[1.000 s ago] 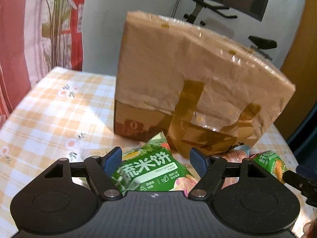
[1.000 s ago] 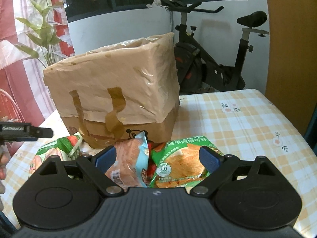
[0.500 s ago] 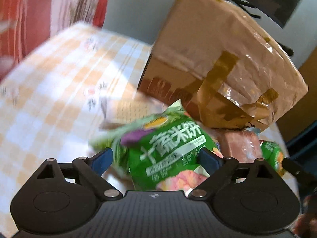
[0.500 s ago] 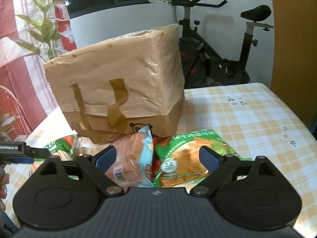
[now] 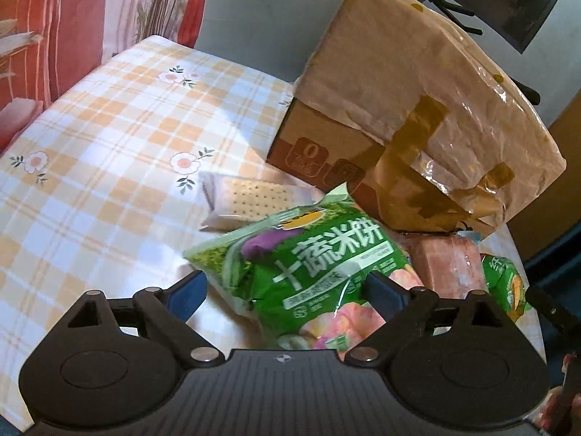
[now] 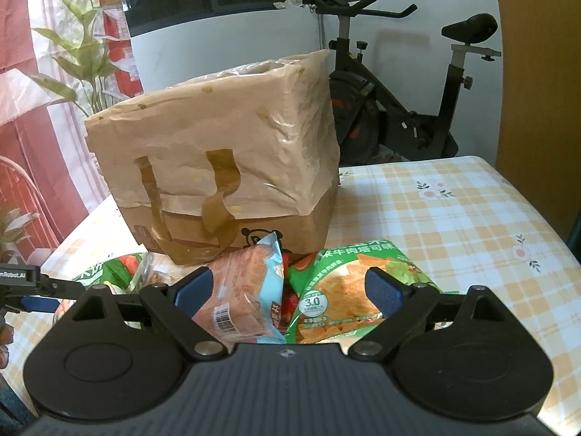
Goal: Organize snacks
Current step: 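Grasp the green vegetable cracker bag with the left tool while the right tool reaches the orange bread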
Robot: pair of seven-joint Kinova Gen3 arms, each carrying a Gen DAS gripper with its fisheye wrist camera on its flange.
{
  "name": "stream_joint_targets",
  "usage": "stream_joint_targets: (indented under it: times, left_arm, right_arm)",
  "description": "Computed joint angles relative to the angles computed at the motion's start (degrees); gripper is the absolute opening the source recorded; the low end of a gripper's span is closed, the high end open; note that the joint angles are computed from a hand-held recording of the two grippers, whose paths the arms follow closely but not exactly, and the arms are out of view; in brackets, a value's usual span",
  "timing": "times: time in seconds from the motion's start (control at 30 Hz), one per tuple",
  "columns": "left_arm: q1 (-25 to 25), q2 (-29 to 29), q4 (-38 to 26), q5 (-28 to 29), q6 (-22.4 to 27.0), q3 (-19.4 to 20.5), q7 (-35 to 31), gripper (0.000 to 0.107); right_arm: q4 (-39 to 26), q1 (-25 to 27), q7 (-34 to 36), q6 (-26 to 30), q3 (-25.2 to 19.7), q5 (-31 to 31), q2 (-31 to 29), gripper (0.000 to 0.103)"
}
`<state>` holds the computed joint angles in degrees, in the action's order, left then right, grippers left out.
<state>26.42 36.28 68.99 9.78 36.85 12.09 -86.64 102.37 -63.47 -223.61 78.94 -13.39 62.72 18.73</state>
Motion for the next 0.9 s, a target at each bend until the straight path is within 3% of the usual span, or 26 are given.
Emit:
stream_joint_targets:
  times: [0.17, 0.3, 0.43, 0.6, 0.7, 0.83, 0.9]
  left_arm:
    - [-1.14, -0.93, 1.37, 0.56, -0.61, 0.53, -0.87, 0.095]
    - [-6.28, -0.14, 2.03, 8.25, -1.21, 6.02, -3.90, 0.095]
    - [-6.02, 1.62, 0.50, 12.60, 0.21, 5.55, -0.68, 0.095]
    - [-3.14, 3.43, -0.56, 11.58, 0.71, 3.17, 4.16, 0.096]
    - [-2.85, 4.84, -1.07, 11.62, 0.81, 3.84, 4.45, 0.103]
    - [-2.87, 5.43, -0.45, 11.40, -2.25, 4.61, 3.58, 0.102]
    - [-4.18, 5.29, 0.71, 12.41, -3.35, 6.09, 2.09, 0.097]
  right_arm:
    - [0.14, -0.16, -0.25, -0.08, -0.06, 0.62, -0.01, 0.093]
    - [0.29, -0.31, -0.82, -0.11, -0.11, 0.90, 0.03, 0.093]
    - [0.41, -0.49, -1.13, 0.00, -0.22, 1.07, 0.03, 0.093]
    - [0.30, -0.77, -1.23, 0.61, -0.35, 0.70, 0.07, 0.093]
    - [0.26, -0.65, -1.03, 0.52, -0.38, 0.19, 0.06, 0.093]
    - [0.03, -0.67, -0.43, 0.50, -0.35, -0.26, 0.23, 0.093]
    - [0.00, -0.62, -0.21, 0.40, -0.31, -0.51, 0.20, 0.093]
